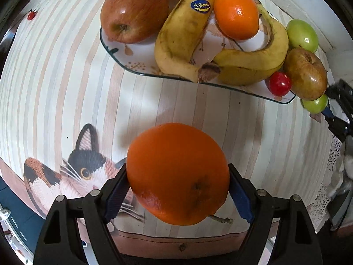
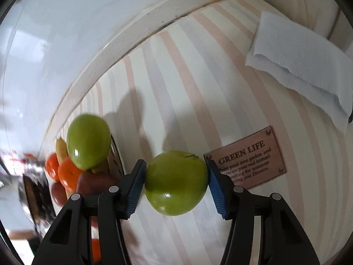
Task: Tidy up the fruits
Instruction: 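Carry the large orange and green apple toward the plate with both tools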
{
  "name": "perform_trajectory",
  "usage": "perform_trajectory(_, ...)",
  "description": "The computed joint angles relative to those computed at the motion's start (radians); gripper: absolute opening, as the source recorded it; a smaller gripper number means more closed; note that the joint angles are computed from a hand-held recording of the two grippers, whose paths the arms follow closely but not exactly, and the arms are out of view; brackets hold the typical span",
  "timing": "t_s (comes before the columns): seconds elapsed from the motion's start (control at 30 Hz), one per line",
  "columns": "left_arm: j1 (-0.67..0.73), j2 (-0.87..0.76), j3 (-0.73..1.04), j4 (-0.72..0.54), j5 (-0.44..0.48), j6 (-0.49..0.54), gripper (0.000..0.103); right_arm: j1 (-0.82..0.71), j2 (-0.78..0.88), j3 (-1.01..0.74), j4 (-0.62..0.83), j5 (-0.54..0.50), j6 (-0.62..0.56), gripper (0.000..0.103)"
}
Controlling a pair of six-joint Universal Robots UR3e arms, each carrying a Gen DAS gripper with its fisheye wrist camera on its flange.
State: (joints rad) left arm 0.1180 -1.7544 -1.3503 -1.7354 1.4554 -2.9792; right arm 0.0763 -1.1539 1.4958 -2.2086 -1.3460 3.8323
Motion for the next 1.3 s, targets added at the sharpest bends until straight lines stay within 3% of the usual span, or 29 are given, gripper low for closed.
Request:
perform_trajectory(0.17,-0.007,-0.026,0.046,-0.015,-0.004,0.016,0.083,0.093,-0.054,-0.028,0.142,-0.042,-0.078,0.058)
perform_trajectory(0.37,-0.031,-0.004,-0.046,0.041,-0.017,0.023,0.084,0.211,-0.101,-0.04,0.244,-0.094,-0.088,0.057)
perform_trajectory(0.67,-0.108,-0.056,-0.082,0.106,-0.022,-0.017,0.084,0.202,-0.159,0.064,0.179,-0.062,-0.038,0.057)
perform_trajectory(0.93,-0.081,-0.075,-0.041,0.035,-0.087,-0.038,0.084,0.116,-0.241,0.188,0.109,-0.008,-0.06,0.058)
perform_trajectory(1.07,-0.047,-0.083,-0.033,-0.005,-0.151,-0.055,0.084,0.11,-0.229,0.184,0.096,-0.008,-0.064,0.058)
perform_trajectory(1.3,-0.058,-0.093,-0.022,0.012,-0.156,-0.092,0.084,0.129,-0.191,0.13,0.123,-0.037,-0.094,0.058)
